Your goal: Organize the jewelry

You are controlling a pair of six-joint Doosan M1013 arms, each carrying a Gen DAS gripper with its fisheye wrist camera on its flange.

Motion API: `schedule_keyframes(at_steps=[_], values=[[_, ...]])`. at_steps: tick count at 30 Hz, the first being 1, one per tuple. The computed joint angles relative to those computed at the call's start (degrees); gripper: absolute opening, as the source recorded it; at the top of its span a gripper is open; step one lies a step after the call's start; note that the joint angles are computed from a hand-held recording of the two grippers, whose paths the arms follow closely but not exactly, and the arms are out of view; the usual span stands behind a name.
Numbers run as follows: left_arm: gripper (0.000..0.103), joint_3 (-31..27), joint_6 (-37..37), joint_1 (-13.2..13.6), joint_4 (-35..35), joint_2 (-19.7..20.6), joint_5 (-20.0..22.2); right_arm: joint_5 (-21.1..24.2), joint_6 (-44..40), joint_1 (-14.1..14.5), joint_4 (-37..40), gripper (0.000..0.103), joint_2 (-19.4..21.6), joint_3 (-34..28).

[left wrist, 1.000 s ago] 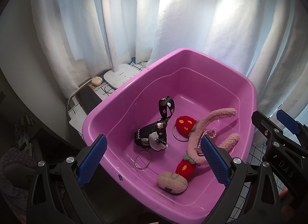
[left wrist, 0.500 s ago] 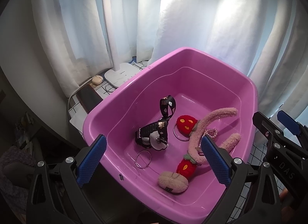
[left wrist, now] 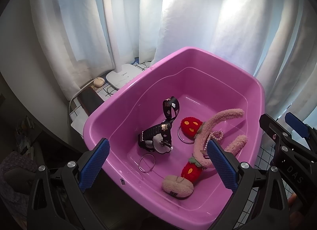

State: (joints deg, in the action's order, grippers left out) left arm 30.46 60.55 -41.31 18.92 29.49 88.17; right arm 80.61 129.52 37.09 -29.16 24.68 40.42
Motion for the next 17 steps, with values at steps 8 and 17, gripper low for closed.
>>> schedule_keyframes(at_steps=[8, 17], values=[[0.097, 0.4, 0.0, 0.0, 0.0, -0.2, -0.3, 0.0, 0.2, 0.0, 0.0, 0.074, 0.0, 0.1], [0.097, -0.1, -0.4, 0.2, -0.5, 0.2, 0.6, 0.2, 0.4, 0.0, 0.1, 0.074, 0.1, -0.1]])
